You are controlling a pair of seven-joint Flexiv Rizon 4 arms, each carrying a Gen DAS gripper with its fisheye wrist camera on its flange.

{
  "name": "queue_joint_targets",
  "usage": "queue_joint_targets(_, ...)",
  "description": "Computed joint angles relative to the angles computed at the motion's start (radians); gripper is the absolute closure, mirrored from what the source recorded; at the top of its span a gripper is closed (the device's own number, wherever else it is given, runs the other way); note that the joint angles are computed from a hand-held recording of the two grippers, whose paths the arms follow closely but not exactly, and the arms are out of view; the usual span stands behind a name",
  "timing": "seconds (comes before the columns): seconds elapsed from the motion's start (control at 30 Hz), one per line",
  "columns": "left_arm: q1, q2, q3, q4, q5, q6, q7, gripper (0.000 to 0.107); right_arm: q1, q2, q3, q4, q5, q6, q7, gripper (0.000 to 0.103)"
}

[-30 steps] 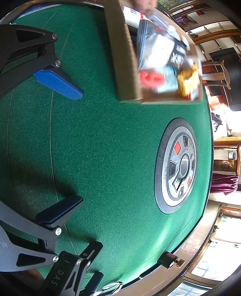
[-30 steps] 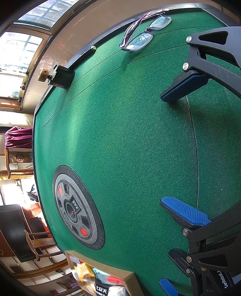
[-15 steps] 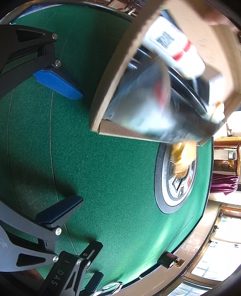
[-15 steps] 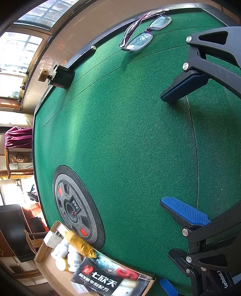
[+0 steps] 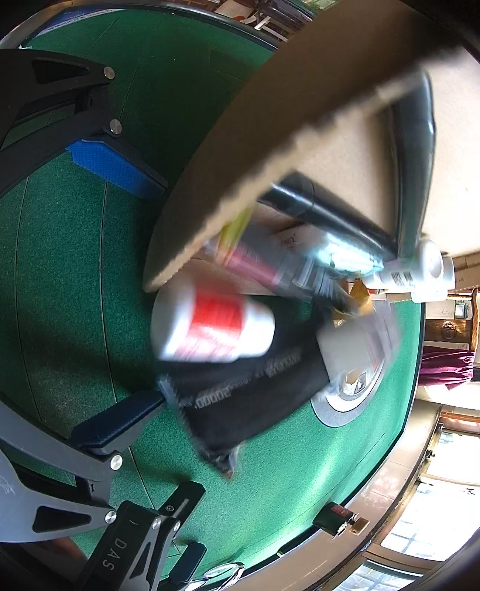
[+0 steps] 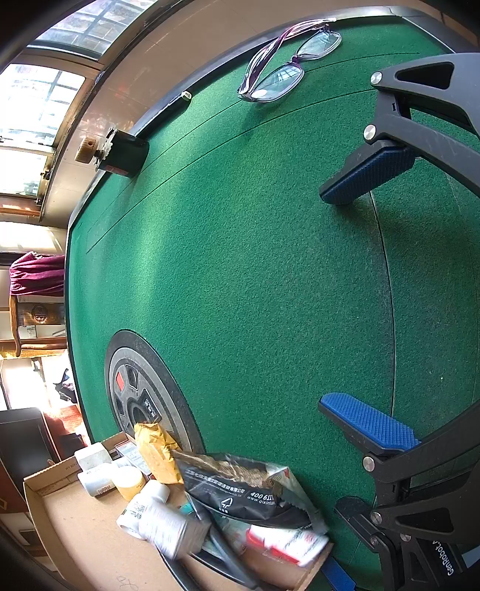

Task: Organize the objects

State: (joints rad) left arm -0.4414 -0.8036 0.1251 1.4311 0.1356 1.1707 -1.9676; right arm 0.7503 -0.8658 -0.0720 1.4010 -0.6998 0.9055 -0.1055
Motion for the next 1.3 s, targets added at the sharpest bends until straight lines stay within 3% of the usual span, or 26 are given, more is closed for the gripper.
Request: queue_joint_targets(1.3, 0.009, -0.015, -0.003, -0.023, -0.005, -0.008, 0.007, 0.004, 0.0, 0.005, 0.001, 0.002, 0.001, -0.002, -0.002, 0.0)
